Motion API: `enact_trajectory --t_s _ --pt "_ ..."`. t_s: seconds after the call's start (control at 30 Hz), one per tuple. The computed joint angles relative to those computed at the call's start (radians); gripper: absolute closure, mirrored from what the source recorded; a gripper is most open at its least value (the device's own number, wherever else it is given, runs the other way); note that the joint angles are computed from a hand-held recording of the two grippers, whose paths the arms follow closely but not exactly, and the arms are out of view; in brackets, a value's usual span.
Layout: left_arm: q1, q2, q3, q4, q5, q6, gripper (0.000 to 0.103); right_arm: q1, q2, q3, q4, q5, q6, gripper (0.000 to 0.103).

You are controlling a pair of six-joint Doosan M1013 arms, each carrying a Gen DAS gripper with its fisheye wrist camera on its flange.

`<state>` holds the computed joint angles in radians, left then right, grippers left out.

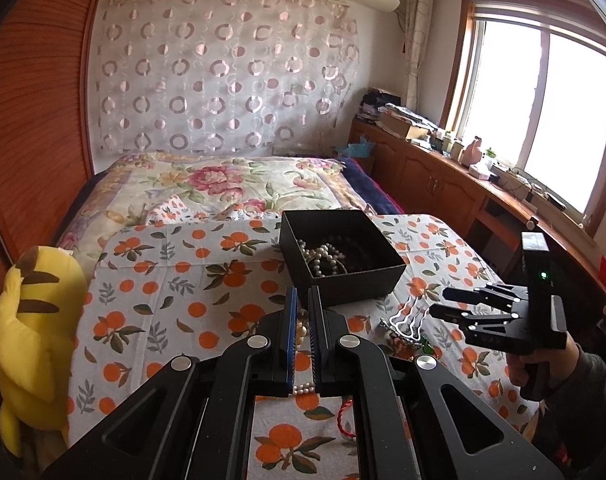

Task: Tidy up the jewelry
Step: 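Close the right tool on the silver hair comb while the left tool holds the pearls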

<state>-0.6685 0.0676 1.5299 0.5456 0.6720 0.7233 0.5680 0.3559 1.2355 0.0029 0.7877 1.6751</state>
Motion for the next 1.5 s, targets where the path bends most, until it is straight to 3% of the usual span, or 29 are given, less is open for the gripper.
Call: enact_trajectory --t_s 0.17,0.33,0.37,0.63,0.8,0.9,0.97,1.0,1.07,1.37,1.43,1.5 --pt "-0.002 0.004 0.000 -0.001 -0.002 0.003 0.098 -0.001 0.020 -0.020 0.048 0.013 -0.019 0.038" --pt "-0.004 0.006 -0.001 0.003 0.000 -0.001 0.098 0.017 0.028 -0.036 0.074 0.013 -0.085 0.007" --pt "-0.002 0.004 -0.001 0.000 -0.002 0.001 0.098 0.020 0.031 -0.041 0.066 0.019 -0.090 0.005" --pt "-0.003 0.005 -0.001 0.000 -0.002 0.001 0.098 0.028 0.077 -0.108 0.068 0.123 -0.120 0.003" --pt "-0.003 0.005 -0.002 0.000 0.001 0.000 0.098 0.040 0.089 -0.121 0.019 0.145 -0.107 0.003" --pt "-0.002 0.005 -0.003 -0.002 0.000 0.002 0.098 0.052 0.090 -0.121 -0.033 0.150 -0.102 0.018" --pt "-0.003 0.006 -0.004 -0.001 -0.001 0.002 0.098 0.049 0.084 -0.114 -0.006 0.144 -0.118 0.032" --pt "-0.004 0.006 -0.004 0.005 -0.003 -0.001 0.098 0.051 0.082 -0.113 -0.011 0.143 -0.116 0.045" --pt "-0.008 0.011 -0.014 0.014 -0.005 -0.001 0.098 0.052 0.079 -0.112 -0.014 0.141 -0.115 0.055" --pt "-0.024 0.022 -0.057 0.038 -0.013 0.020 0.098 0.052 0.067 -0.102 -0.019 0.117 -0.128 0.072" --pt "-0.022 0.023 -0.062 0.029 -0.013 0.035 0.098 0.056 0.064 -0.098 -0.036 0.107 -0.132 0.088" --pt "-0.023 0.025 -0.064 0.025 -0.012 0.040 0.098 0.060 0.061 -0.098 -0.065 0.102 -0.119 0.092"
